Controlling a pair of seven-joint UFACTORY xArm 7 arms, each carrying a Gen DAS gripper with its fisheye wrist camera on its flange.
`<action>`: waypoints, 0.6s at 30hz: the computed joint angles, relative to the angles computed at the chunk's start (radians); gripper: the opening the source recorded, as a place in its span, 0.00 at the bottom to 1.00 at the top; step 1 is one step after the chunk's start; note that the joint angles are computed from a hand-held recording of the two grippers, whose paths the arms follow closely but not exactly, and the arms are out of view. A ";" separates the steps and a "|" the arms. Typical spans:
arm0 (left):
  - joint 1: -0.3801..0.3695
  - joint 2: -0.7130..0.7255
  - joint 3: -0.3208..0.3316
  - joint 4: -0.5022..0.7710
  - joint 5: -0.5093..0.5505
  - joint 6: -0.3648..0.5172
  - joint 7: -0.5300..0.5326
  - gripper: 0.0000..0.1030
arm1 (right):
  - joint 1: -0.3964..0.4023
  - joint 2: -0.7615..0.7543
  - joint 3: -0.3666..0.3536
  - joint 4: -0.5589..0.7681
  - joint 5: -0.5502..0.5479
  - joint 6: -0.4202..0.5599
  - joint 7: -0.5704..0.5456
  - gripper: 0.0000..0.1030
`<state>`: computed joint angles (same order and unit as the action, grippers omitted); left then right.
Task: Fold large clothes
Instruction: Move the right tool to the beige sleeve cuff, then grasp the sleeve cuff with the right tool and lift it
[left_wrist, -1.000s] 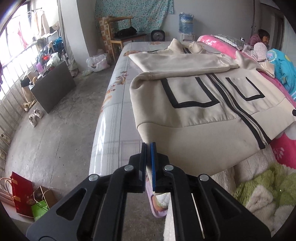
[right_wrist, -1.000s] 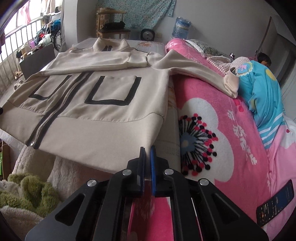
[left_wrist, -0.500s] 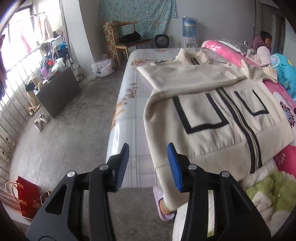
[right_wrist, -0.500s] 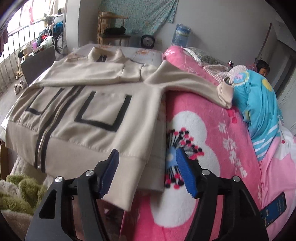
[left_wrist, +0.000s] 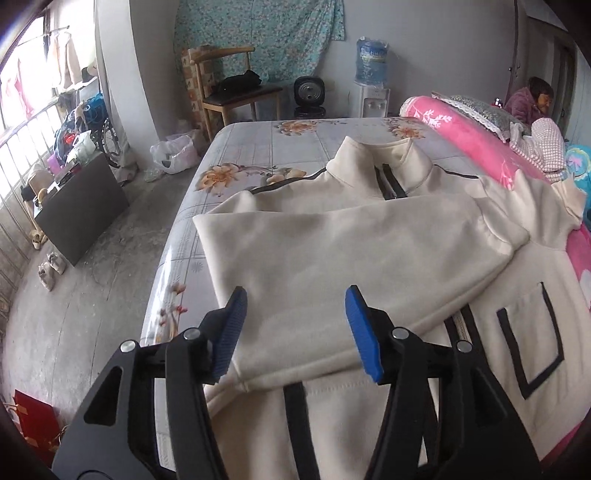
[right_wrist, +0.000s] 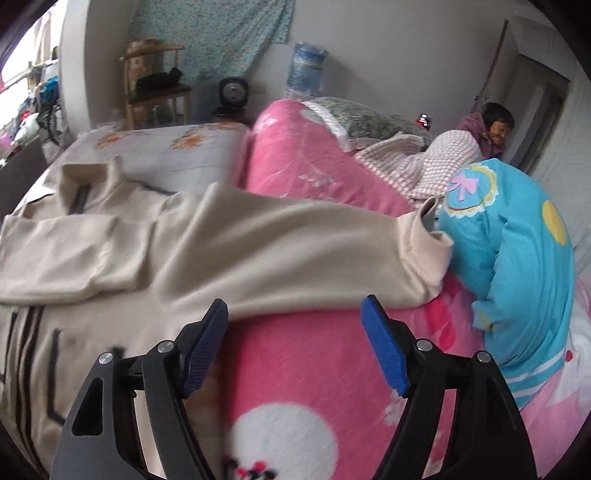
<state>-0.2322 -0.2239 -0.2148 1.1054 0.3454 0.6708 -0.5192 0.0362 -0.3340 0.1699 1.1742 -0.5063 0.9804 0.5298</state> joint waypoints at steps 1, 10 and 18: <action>0.006 0.038 -0.004 0.026 0.015 0.003 -0.006 0.51 | -0.020 0.043 -0.009 0.040 -0.022 0.011 -0.003 0.71; -0.033 0.170 0.045 0.059 0.026 0.014 -0.004 0.53 | -0.044 0.369 -0.135 0.365 -0.131 0.169 -0.031 0.71; -0.034 0.158 0.056 0.029 -0.005 -0.024 0.021 0.53 | -0.028 0.377 -0.192 0.371 -0.115 0.177 -0.015 0.05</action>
<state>-0.2661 -0.0659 -0.1590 1.1348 0.3408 0.6468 -0.4980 0.0085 0.0427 -0.0219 1.5451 -0.6210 1.1572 0.5145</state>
